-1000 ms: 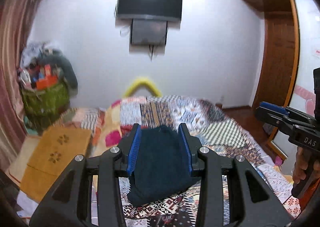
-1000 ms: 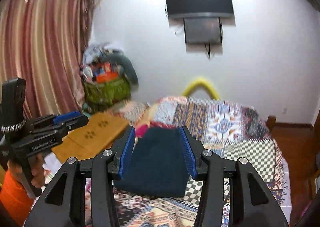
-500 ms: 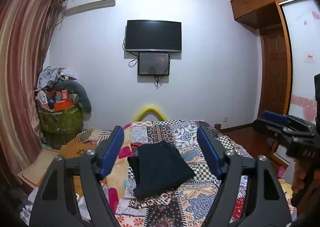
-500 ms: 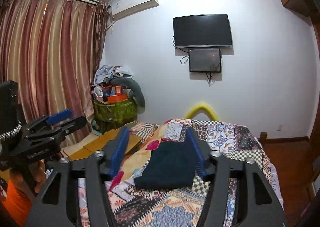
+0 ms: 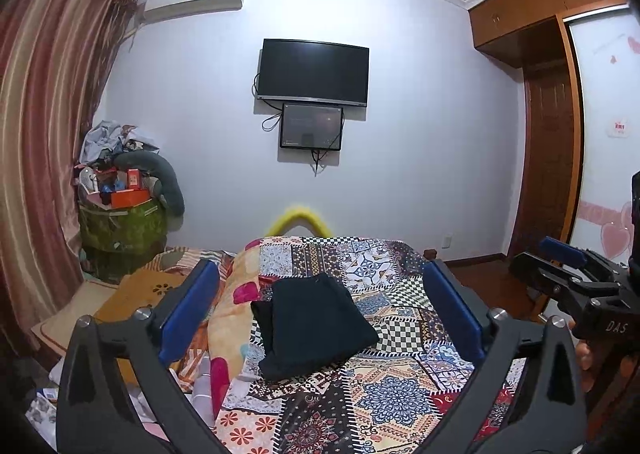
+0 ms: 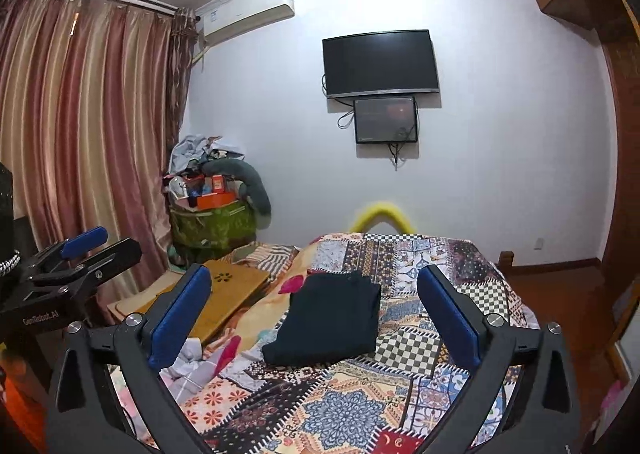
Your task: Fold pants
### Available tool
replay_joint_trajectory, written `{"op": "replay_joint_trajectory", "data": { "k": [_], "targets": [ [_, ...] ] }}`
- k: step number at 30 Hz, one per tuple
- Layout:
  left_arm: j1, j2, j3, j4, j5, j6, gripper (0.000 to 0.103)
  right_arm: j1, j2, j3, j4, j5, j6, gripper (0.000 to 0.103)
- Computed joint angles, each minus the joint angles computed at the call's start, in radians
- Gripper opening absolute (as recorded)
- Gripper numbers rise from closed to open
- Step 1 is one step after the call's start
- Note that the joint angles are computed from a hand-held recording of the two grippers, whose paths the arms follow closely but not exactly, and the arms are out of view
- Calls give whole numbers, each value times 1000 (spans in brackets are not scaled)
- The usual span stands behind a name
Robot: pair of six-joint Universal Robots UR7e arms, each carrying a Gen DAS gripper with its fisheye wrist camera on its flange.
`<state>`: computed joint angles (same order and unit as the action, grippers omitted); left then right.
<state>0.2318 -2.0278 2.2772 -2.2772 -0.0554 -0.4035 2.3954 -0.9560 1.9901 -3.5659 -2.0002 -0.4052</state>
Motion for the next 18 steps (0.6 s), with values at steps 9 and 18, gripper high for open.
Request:
{"op": "replay_joint_trajectory", "data": {
  "k": [9, 18],
  "targets": [
    [0, -31, -15, 197, -2, -156, 103, 0, -9, 22, -18, -7, 17, 102],
    [14, -15, -3, 132, -12, -111, 103, 7, 0, 23, -23, -26, 15, 102]
  ]
}}
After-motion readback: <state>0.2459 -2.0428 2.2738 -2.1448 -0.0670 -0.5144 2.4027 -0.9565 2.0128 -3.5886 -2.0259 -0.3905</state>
